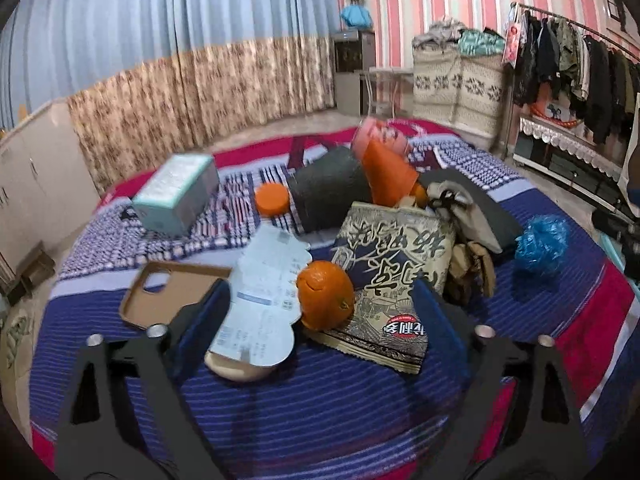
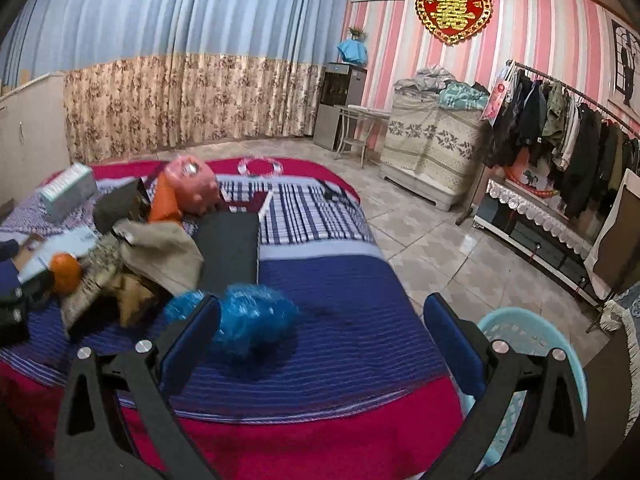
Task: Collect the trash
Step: 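Grasp the orange tangerine with the left tool while the right tool grasps the blue plastic bag, then carry tangerine and blue bag to the light-blue basket and release both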
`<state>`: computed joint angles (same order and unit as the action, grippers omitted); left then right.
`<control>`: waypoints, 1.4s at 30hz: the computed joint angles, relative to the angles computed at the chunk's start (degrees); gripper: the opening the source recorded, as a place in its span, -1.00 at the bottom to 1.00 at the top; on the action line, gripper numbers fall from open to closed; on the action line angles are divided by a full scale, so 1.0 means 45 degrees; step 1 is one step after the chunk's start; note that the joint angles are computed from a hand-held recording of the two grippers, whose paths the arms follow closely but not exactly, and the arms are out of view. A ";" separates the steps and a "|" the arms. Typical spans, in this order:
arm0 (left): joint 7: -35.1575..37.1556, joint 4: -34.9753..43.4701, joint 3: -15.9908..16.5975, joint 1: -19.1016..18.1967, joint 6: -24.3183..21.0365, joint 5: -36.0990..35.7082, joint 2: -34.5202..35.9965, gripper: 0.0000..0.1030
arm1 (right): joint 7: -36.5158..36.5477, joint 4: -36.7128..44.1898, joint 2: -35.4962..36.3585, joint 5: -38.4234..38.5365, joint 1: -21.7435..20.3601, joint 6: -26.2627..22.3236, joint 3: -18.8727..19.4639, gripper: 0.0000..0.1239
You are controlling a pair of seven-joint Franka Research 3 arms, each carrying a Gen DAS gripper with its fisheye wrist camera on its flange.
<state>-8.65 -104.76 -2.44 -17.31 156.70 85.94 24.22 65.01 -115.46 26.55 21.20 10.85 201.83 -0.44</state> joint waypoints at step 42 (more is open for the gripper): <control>-0.0803 0.4042 -0.0742 -0.1361 0.1381 0.1919 0.1549 -0.57 | 0.0407 -0.2461 -0.1346 -0.1529 -1.0131 0.2095 0.7367 -0.60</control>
<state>-12.26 -86.57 -5.78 -23.44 162.91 94.58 31.19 66.84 -126.53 20.50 14.31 -34.74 211.25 32.71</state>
